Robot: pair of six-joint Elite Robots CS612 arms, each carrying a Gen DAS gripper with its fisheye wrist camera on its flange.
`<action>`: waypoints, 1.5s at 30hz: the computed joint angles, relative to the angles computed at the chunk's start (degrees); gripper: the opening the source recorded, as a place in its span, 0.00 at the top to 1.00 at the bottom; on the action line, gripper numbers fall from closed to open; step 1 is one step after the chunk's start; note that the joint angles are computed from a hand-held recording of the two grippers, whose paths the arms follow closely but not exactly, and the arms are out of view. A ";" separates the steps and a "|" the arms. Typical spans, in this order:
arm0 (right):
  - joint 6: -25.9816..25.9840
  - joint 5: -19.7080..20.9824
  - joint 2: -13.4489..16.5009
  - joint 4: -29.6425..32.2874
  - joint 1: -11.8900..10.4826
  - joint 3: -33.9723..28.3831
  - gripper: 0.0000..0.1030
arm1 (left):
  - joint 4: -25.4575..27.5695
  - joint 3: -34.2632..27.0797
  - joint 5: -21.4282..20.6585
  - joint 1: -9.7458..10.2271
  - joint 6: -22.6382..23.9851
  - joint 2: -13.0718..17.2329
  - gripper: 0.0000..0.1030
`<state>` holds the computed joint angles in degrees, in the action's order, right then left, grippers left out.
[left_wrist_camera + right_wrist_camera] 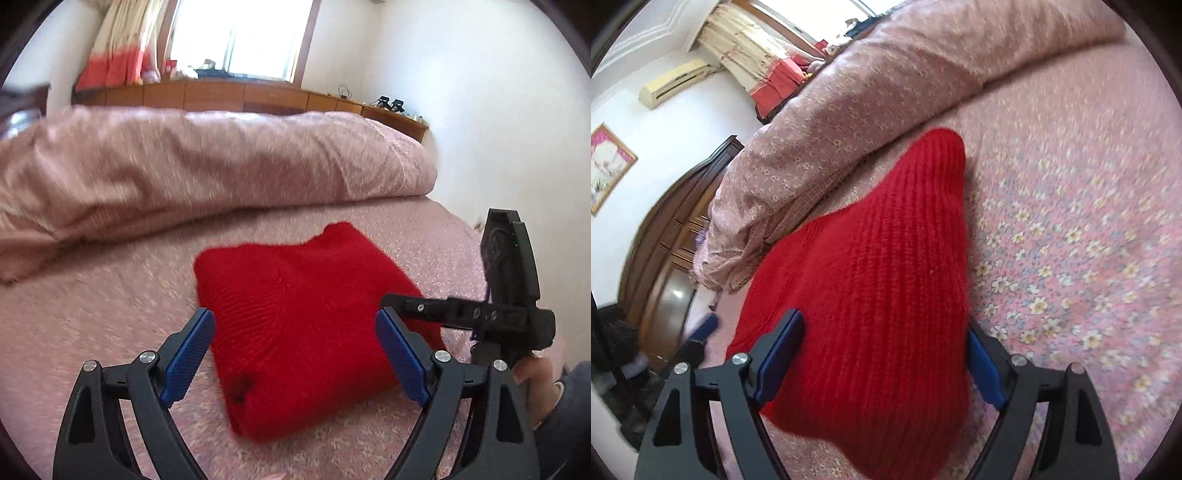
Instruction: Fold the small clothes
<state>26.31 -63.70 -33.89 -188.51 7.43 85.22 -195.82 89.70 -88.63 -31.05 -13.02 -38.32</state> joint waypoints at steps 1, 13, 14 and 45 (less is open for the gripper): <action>-1.42 -1.68 -0.65 -0.56 0.35 0.83 0.16 | -1.24 1.33 1.53 -0.49 1.02 -0.83 0.18; -21.60 -16.68 -4.71 -33.26 4.76 13.89 0.00 | -18.56 8.26 7.87 -3.25 1.49 -1.88 0.17; -21.14 -18.12 -4.59 -33.46 4.97 14.29 0.00 | -18.96 8.01 7.92 -3.30 0.62 -1.43 0.16; -23.67 -33.87 -0.59 -31.24 6.94 11.51 0.00 | -12.65 1.53 13.40 -4.23 2.25 5.96 0.06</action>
<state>2.64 -97.57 -34.48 -219.75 14.37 96.73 -208.47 91.23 -75.23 -35.28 -10.77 -32.36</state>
